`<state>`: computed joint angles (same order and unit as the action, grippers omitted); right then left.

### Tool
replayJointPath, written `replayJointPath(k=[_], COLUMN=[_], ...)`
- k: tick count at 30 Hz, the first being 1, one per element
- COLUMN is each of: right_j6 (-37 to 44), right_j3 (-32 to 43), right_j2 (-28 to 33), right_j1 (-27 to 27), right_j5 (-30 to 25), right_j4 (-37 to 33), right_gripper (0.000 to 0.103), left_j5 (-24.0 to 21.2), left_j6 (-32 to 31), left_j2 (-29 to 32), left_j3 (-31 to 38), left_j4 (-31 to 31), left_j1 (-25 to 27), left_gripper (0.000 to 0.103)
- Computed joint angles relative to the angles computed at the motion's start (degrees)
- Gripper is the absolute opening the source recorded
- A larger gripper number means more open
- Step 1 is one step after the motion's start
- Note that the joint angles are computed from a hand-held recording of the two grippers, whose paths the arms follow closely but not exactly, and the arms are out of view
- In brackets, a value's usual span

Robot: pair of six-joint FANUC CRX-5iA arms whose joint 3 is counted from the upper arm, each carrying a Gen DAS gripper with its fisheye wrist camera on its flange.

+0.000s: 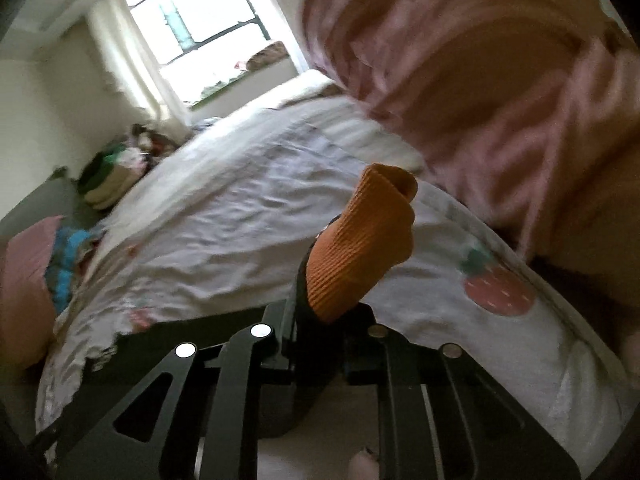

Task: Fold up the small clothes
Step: 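Grasp the orange cuff with the right tool and lift the sleeve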

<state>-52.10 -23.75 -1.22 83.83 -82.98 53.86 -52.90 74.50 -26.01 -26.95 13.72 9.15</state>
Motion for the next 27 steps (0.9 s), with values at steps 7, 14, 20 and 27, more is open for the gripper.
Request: replayJointPath(k=[7,14,20,27], right_j6=[10.64,19.15,24.01,30.95], right_j3=[8.46,15.41,20.78,28.76], right_j2=[5.44,10.20,14.02,20.17], right_j1=[-1.26,-2.36,-2.76,-3.88], right_j5=[-1.55,1.27,4.62,9.78], right_j4=[5.16,9.41,10.95,10.92], right_gripper=[0.013,0.013,0.013,0.013], left_j5=[1.02,2.01,0.68,-3.70], left_j6=[1.75,2.15,-2.39,-11.87], left_j2=[-1.60,-3.45,-4.19,-5.03], left_j3=[1.29,1.40,-0.65,-5.32], left_j4=[-3.17,-4.37,2.58,17.49], left_j1=[-0.42,1.42,6.80,16.78], left_gripper=[0.094,0.094,0.094,0.094])
